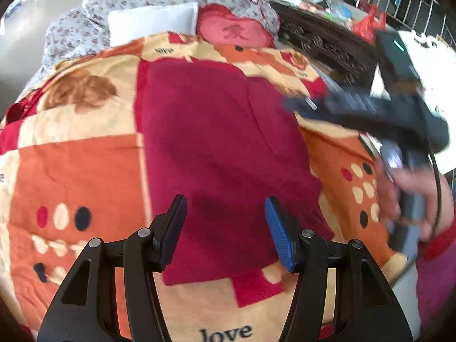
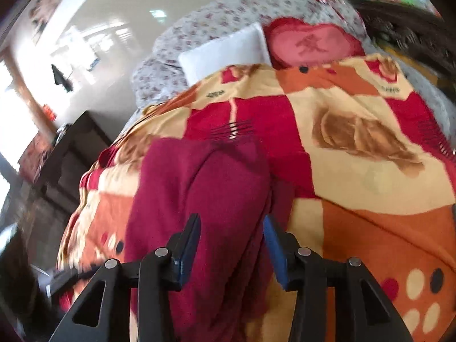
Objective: Fold small clothes
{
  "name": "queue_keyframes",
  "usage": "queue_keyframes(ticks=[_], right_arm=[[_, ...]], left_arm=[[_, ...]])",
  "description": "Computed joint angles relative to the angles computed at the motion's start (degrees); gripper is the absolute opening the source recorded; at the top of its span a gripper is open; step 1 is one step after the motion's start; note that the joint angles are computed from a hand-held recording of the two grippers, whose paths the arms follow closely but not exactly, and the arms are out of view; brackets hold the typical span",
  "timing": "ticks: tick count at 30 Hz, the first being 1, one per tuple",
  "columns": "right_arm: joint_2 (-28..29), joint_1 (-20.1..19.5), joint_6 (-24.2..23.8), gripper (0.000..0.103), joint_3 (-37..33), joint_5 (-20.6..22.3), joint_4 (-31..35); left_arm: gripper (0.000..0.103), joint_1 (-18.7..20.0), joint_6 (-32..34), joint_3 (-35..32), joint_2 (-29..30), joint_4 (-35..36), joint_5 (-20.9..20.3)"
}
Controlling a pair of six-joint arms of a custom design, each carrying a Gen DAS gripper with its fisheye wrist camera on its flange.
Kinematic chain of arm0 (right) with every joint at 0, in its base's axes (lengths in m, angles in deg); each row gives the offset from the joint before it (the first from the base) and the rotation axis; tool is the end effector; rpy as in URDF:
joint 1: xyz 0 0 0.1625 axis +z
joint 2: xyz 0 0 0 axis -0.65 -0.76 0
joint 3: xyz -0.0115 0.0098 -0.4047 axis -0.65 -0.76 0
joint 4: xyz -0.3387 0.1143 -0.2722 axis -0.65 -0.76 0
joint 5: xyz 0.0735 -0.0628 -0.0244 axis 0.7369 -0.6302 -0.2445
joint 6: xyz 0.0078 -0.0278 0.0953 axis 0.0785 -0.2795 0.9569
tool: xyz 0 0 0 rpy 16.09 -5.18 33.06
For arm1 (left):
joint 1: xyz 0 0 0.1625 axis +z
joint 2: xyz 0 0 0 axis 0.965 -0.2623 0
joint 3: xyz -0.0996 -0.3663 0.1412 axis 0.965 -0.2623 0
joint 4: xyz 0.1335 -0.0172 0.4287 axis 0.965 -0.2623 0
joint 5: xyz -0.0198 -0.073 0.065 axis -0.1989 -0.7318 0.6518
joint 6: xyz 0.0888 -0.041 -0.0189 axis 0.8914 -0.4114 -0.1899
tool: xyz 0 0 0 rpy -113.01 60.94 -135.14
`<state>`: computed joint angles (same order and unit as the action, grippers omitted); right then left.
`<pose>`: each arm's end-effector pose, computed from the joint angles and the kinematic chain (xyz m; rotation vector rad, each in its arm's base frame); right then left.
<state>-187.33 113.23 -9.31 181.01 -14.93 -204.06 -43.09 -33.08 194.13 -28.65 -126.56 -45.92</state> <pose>-0.0111 -0.4507 0.3272 0.0960 -2.6170 0.9585 -0.3236 -0.4144 -0.0255 0.9124 2.5581 -0.4784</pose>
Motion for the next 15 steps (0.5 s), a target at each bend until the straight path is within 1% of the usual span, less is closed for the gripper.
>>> queue_keyframes(ticks=[1,2,3,4,5,6,8,9,10,11,12,14,15], right_arm=[[1.2,-0.8,0.7,0.037,-1.1,1.6,0.6],[2.2,-0.9,1.0,0.031,-1.9,1.7,0.7],[2.7,-0.6,0.8,0.019,-2.5,0.9,0.6],[3.6,-0.1,-0.2,0.009,-2.9,-0.2,-0.8],[4.1,0.4,-1.5,0.008,-3.1,-1.2,-2.6],[4.6,1.0,-3.0,0.000,-3.4,-2.3,-4.3],[5.9,2.1,-5.8,0.000,-4.1,-4.8,-7.8],[6.5,1.9,-5.6,0.000,-4.7,-5.0,-7.3],[6.6,1.3,-4.8,0.000,-5.3,-4.3,-5.5],[6.1,0.5,-3.3,0.000,-6.0,-2.7,-2.0],[5.1,-0.2,-2.2,0.000,-6.0,-1.0,0.1],[2.6,-0.7,-2.2,0.000,-4.4,1.7,0.2],[1.9,-0.6,-2.4,0.002,-3.7,1.9,0.0]], left_arm=[[0.056,0.0,-0.1,0.0,0.4,0.1,-0.5],[0.056,0.0,0.0,-0.1,0.8,0.1,-1.0],[0.056,0.1,0.0,-0.3,1.3,-0.1,-1.3],[0.056,0.1,0.1,-0.3,1.7,-0.3,-1.6],[0.056,0.1,0.3,-0.5,2.1,-0.6,-2.0],[0.056,0.1,0.3,-0.6,2.4,-0.8,-2.3],[0.056,0.3,-0.1,-0.8,3.4,-1.7,-3.1],[0.056,0.4,-0.3,-1.1,3.9,-1.7,-3.3],[0.056,0.3,-0.4,-1.4,4.5,-1.4,-3.0],[0.056,0.1,-0.4,-1.6,4.8,-1.1,-2.6],[0.056,0.1,-0.4,-1.6,4.7,-1.1,-2.6],[0.056,0.4,0.1,-1.4,4.5,-1.6,-3.2],[0.056,0.6,0.3,-1.4,4.5,-1.6,-3.4]])
